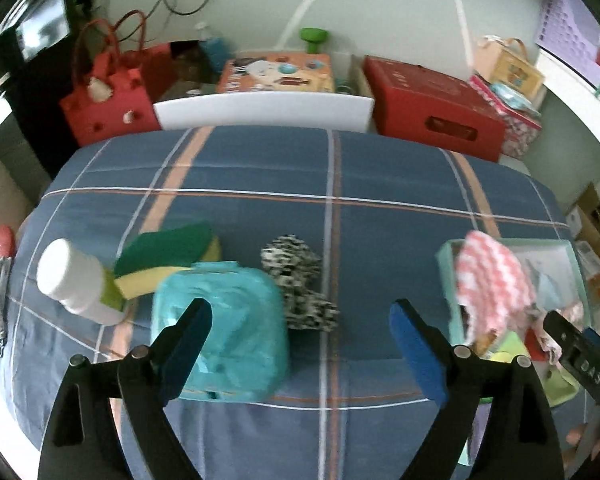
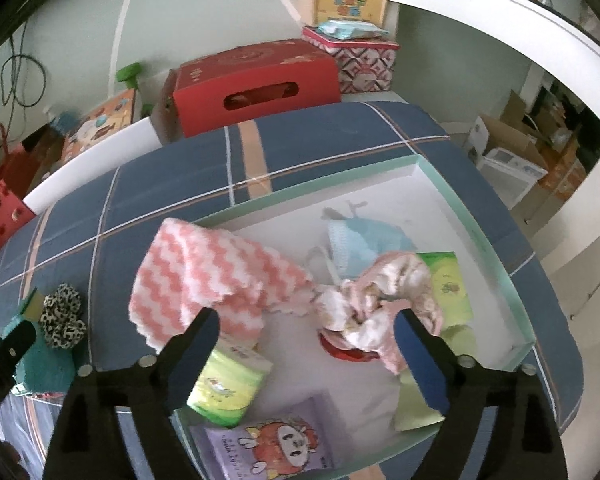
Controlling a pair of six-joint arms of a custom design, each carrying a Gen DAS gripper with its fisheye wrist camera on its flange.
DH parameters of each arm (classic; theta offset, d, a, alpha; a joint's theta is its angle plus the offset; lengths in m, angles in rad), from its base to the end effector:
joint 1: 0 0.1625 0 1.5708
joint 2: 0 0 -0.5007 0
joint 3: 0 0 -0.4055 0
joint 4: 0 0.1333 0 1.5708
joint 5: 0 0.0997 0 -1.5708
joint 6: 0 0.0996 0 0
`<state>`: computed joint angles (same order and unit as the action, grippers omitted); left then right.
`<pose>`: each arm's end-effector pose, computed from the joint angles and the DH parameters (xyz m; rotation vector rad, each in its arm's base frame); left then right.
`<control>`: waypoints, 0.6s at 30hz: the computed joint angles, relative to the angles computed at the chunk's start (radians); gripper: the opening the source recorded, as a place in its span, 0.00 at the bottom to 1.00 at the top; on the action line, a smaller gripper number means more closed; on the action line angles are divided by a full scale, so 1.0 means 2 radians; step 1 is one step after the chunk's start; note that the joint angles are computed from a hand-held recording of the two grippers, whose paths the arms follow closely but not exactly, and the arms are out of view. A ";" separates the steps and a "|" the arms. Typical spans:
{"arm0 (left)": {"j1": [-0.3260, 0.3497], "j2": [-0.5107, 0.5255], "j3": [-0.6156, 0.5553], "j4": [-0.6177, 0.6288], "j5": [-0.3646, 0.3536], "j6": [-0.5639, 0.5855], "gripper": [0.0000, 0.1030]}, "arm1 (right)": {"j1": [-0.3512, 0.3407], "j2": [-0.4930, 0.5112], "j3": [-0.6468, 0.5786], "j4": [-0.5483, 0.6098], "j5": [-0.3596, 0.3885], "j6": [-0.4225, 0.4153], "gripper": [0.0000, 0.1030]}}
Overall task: Organize soft objects
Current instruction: 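Move the right tool to the leopard-print scrunchie while the left tool returns to the pile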
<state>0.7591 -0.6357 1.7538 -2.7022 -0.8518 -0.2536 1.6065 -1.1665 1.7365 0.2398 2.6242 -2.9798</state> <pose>-0.3571 -0.6130 0.0215 0.6785 2.3904 -0.4885 0.0646 -0.4981 0.2996 -0.5903 -1.9668 0.9108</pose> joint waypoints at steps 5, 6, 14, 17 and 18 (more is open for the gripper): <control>0.008 -0.009 0.000 0.001 0.025 -0.010 0.88 | 0.010 0.013 -0.008 -0.004 -0.019 -0.020 1.00; 0.010 -0.012 0.000 0.001 0.029 -0.011 0.88 | 0.014 0.018 -0.011 -0.005 -0.021 -0.024 1.00; 0.026 -0.033 0.003 0.005 0.052 -0.026 0.88 | 0.035 0.052 -0.035 -0.005 -0.049 -0.046 1.00; 0.034 -0.042 0.005 0.010 0.054 -0.036 0.88 | 0.043 0.065 -0.046 -0.005 -0.071 -0.055 1.00; 0.036 -0.044 0.005 0.011 0.055 -0.037 0.88 | 0.045 0.070 -0.050 -0.007 -0.074 -0.061 1.00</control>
